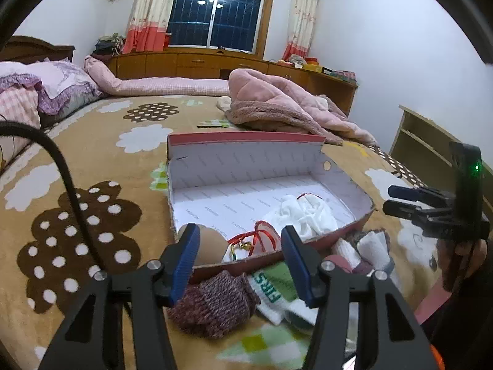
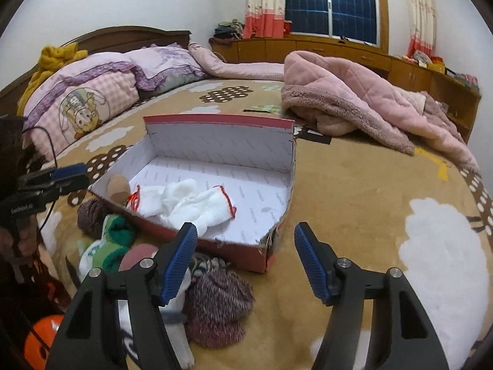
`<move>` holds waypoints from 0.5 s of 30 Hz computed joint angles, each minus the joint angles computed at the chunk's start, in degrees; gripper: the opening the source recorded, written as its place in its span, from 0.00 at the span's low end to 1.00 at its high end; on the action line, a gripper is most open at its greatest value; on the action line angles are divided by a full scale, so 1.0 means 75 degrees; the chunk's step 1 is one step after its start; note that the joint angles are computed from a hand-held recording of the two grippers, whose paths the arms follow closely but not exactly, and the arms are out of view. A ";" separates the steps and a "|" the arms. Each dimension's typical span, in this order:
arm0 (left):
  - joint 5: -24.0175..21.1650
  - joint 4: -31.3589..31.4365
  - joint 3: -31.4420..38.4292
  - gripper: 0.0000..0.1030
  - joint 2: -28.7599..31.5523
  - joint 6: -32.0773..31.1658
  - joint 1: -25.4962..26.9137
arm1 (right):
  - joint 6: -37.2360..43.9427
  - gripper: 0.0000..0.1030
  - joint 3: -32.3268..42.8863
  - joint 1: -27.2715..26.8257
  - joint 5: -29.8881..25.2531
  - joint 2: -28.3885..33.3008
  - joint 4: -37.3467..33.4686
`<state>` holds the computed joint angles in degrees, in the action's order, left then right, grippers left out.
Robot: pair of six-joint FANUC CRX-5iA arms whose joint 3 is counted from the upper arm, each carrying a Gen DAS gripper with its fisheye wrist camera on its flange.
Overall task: Organize soft objects
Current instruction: 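Grasp the maroon knit sock with the left tool while the right grasps the rolled white towel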
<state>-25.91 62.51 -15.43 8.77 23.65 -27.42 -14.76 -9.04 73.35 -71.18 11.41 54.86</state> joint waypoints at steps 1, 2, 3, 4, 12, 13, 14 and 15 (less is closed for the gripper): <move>-0.0002 0.0022 -0.0046 0.57 -0.0038 -0.0040 0.0018 | 0.0058 0.59 0.0000 0.0054 -0.0040 -0.0007 -0.0005; 0.0003 0.0014 -0.0092 0.57 -0.0086 -0.0042 0.0041 | 0.0146 0.52 0.0033 0.0106 -0.0095 0.0000 -0.0053; 0.0027 -0.0023 -0.0141 0.57 -0.0135 -0.0016 0.0067 | 0.0243 0.48 0.0083 0.0159 -0.0168 0.0019 -0.0132; 0.0023 -0.0088 -0.0161 0.57 -0.0163 0.0036 0.0100 | 0.0299 0.42 0.0136 0.0198 -0.0252 0.0048 -0.0203; -0.0441 -0.0855 -0.0420 0.51 -0.0458 0.0292 0.0482 | 0.0732 0.31 0.0383 0.0484 -0.0673 0.0253 -0.0809; -0.0472 -0.0882 -0.0476 0.51 -0.0486 0.0291 0.0512 | 0.0697 0.31 0.0388 0.0531 -0.0749 0.0288 -0.0834; -0.0524 -0.0975 -0.0518 0.51 -0.0504 0.0379 0.0562 | 0.0651 0.31 0.0391 0.0582 -0.0799 0.0314 -0.0876; -0.0578 -0.1043 -0.0526 0.51 -0.0489 0.0444 0.0597 | 0.0603 0.31 0.0410 0.0623 -0.0871 0.0343 -0.0909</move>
